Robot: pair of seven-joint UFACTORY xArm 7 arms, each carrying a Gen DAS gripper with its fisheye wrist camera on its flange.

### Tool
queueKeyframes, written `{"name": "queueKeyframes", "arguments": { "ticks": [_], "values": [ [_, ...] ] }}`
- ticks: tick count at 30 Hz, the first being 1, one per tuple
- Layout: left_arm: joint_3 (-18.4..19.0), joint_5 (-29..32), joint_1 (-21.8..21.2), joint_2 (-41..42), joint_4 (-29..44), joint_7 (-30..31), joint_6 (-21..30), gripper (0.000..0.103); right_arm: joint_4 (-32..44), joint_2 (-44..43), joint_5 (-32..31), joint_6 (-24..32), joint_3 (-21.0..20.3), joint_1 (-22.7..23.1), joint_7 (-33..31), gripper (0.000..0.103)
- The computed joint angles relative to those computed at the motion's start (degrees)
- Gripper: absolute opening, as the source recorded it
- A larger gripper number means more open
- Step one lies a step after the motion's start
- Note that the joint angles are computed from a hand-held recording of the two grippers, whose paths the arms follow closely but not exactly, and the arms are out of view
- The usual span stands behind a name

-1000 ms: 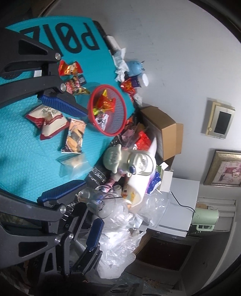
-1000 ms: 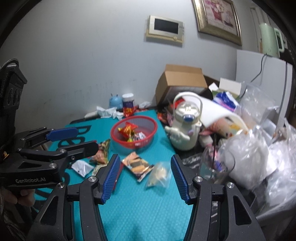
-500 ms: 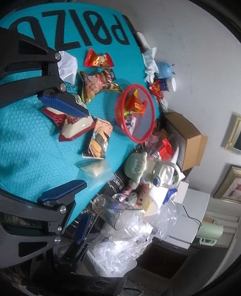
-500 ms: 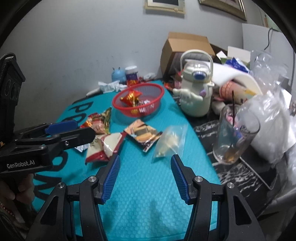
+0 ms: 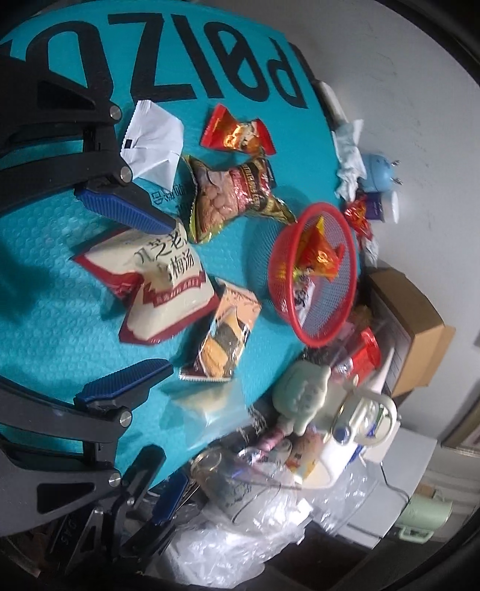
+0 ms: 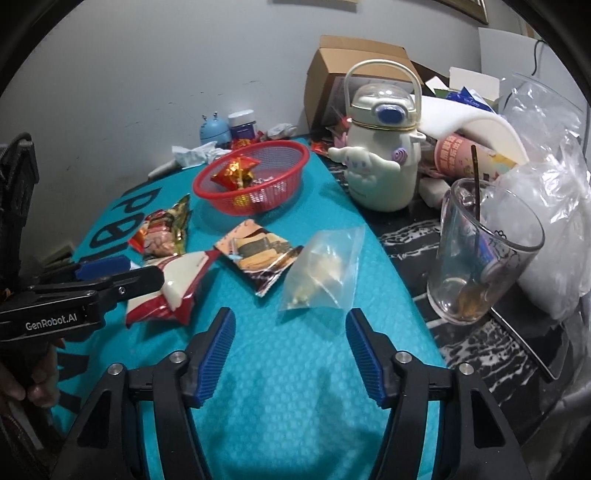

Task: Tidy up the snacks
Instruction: 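Grasp the cream packet with the left gripper while the right grasps the clear zip bag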

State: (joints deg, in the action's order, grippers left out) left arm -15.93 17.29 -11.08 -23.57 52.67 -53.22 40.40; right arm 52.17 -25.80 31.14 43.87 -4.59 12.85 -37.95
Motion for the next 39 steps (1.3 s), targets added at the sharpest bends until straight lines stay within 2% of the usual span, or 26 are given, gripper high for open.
{"name": "queueKeyframes", "arguments": {
  "ticks": [3, 12, 17, 19, 23, 24, 26, 28, 29, 30, 31, 34, 39],
  "values": [
    [0.6, -0.9, 0.0, 1.3, 0.2, -0.1, 0.2, 0.069, 1.0, 1.8, 0.1, -0.5, 0.2, -0.2, 0.5, 0.068],
    [2.5, -2.8, -0.5, 4.1, 0.3, 0.3, -0.5, 0.069, 4.9, 8.1, 1.0, -0.9, 1.3, -0.9, 0.2, 0.07],
    [3.5, -4.1, -0.6, 5.3, 0.4, 1.2, -1.6, 0.078, 7.1, 11.7, 1.3, -1.4, 2.6, -1.7, 0.2, 0.072],
    [3.8, -4.7, -0.6, 5.8, 0.5, 1.5, -1.8, 0.085, 7.8, 13.0, 1.0, -1.8, 3.1, -2.1, 0.3, 0.072],
    [5.4, -9.0, -1.8, 7.2, 0.4, 4.3, -2.6, 0.087, 9.3, 15.4, 1.9, -1.2, 3.5, -2.8, 0.1, 0.072],
    [5.5, -9.7, -2.0, 7.5, 0.4, 4.7, -2.6, 0.087, 9.5, 15.7, 2.1, -1.0, 3.6, -3.0, 0.0, 0.071],
    [4.4, -7.5, -1.4, 8.0, 0.7, 3.6, -2.1, 0.087, 10.2, 16.5, 3.1, 0.1, 3.6, -3.3, -0.7, 0.052],
    [3.4, -4.8, -1.0, 8.2, 1.2, 2.4, -1.4, 0.087, 10.4, 16.7, 3.9, 1.0, 3.7, -3.8, -1.2, 0.05],
    [3.3, -4.1, -1.0, 8.0, 0.9, 2.0, -2.0, 0.086, 10.1, 16.5, 4.6, 1.1, 3.7, -4.0, -1.7, 0.05],
    [3.3, -3.8, -1.1, 7.9, 0.6, 1.7, -2.8, 0.079, 10.0, 16.3, 4.9, 1.3, 3.7, -4.2, -2.0, 0.049],
    [3.6, -4.1, -1.3, 7.8, 0.3, 1.9, -3.5, 0.064, 9.7, 15.9, 5.2, 1.6, 3.7, -4.3, -2.3, 0.047],
    [3.6, -4.2, -1.6, 7.7, 0.2, 2.3, -3.8, 0.055, 9.0, 14.7, 5.5, 2.7, 3.5, -4.6, -2.8, 0.044],
    [3.4, -4.5, -2.2, 6.3, -0.5, 3.0, -3.9, 0.052, 7.1, 11.9, 5.4, 4.5, 2.8, -4.8, -3.3, 0.042]
  ]
}}
